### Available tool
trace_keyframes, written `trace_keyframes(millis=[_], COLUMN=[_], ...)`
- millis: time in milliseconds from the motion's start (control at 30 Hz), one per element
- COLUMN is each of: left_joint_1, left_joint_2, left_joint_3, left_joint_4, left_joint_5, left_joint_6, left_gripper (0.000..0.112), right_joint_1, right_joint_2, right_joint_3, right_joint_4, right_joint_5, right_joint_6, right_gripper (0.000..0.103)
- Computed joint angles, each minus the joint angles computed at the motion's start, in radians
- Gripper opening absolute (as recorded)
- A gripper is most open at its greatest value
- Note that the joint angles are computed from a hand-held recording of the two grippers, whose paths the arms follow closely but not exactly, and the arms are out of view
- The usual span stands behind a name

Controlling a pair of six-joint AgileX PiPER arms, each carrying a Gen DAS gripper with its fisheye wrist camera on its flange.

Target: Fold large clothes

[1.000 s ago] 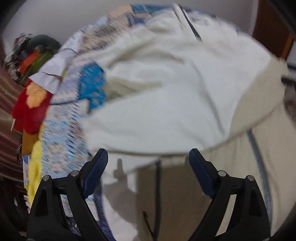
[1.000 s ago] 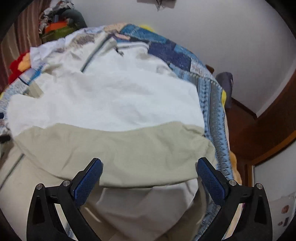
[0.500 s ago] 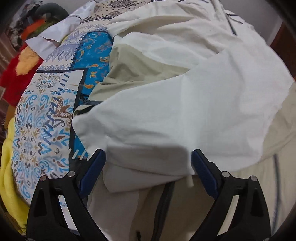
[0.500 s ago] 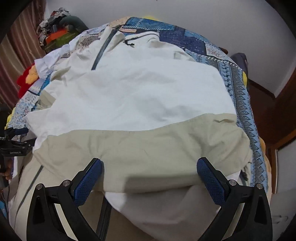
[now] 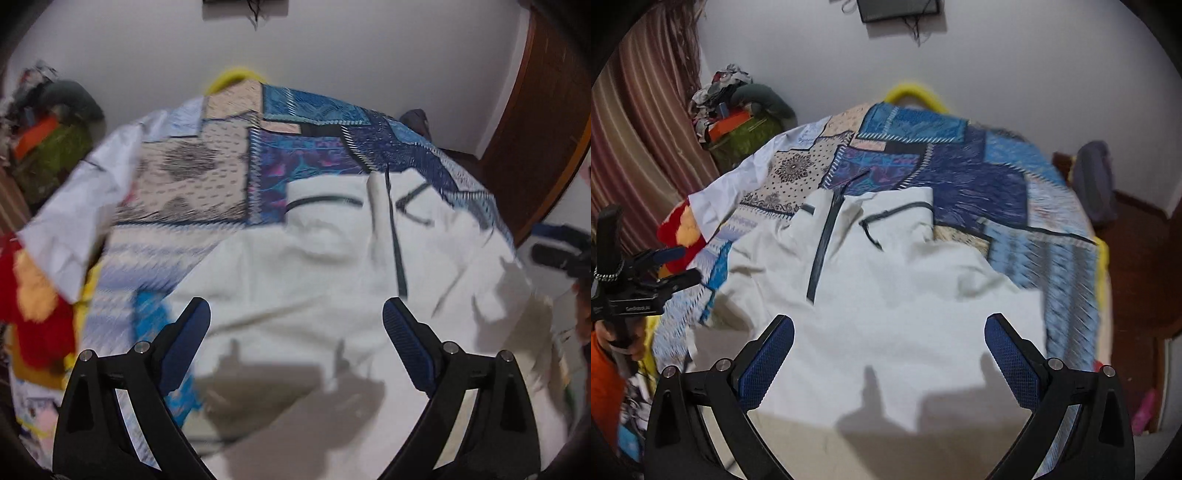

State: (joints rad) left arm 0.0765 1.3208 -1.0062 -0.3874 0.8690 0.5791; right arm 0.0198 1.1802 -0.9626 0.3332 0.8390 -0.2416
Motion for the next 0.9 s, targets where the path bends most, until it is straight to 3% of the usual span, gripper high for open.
trace_keyframes(millis=[167, 300, 367, 433, 467, 500, 567, 667, 700, 733, 800, 900], left_joint_1=[-0.092, -0.106, -0.119, -0.118, -0.119, -0.120, -0.132, -0.146, -0.147, -0.146, -0.138, -0.109], left_joint_2=[0.263, 0.451, 0.532, 0.564, 0.560, 0.551, 0.532, 0.505, 0.484, 0.471, 0.430, 0.319], left_joint_3=[-0.189, -0.285, -0.329, -0.330, -0.308, -0.283, -0.241, -0.197, -0.182, -0.175, -0.163, -0.117], left_joint_4=[0.014, -0.073, -0.103, -0.162, -0.199, -0.234, -0.264, -0.257, -0.255, -0.249, -0.237, -0.265], left_joint_5=[-0.026, -0.051, -0.045, -0.049, -0.076, -0.103, -0.168, -0.232, -0.244, -0.247, -0.237, -0.184], left_joint_6=[-0.172, -0.186, -0.179, -0.153, -0.130, -0.106, -0.094, -0.119, -0.118, -0.118, -0.112, -0.047], left_gripper=[0.095, 0.095, 0.095, 0.095, 0.095, 0.092, 0.087, 0.069, 0.056, 0.044, 0.033, 0.027], right_joint_1=[-0.011, -0.020, -0.022, -0.016, -0.010, -0.007, 0.005, 0.024, 0.022, 0.013, -0.012, -0.032], right_joint_2=[0.322, 0.571, 0.651, 0.717, 0.736, 0.744, 0.724, 0.678, 0.664, 0.649, 0.606, 0.525], right_joint_3=[-0.209, -0.431, -0.491, -0.531, -0.535, -0.528, -0.449, -0.351, -0.331, -0.314, -0.284, -0.250], right_joint_4=[0.061, 0.052, 0.087, 0.114, 0.123, 0.135, 0.193, 0.207, 0.217, 0.246, 0.326, 0.381], right_joint_5=[-0.058, -0.018, -0.009, -0.013, -0.023, -0.041, -0.150, -0.278, -0.295, -0.303, -0.284, -0.234], right_joint_6=[0.031, 0.127, 0.128, 0.124, 0.122, 0.113, 0.072, 0.048, 0.033, 0.001, -0.076, -0.163], right_gripper=[0.103, 0.101, 0.094, 0.080, 0.074, 0.059, 0.057, 0.043, 0.036, 0.031, 0.025, 0.021])
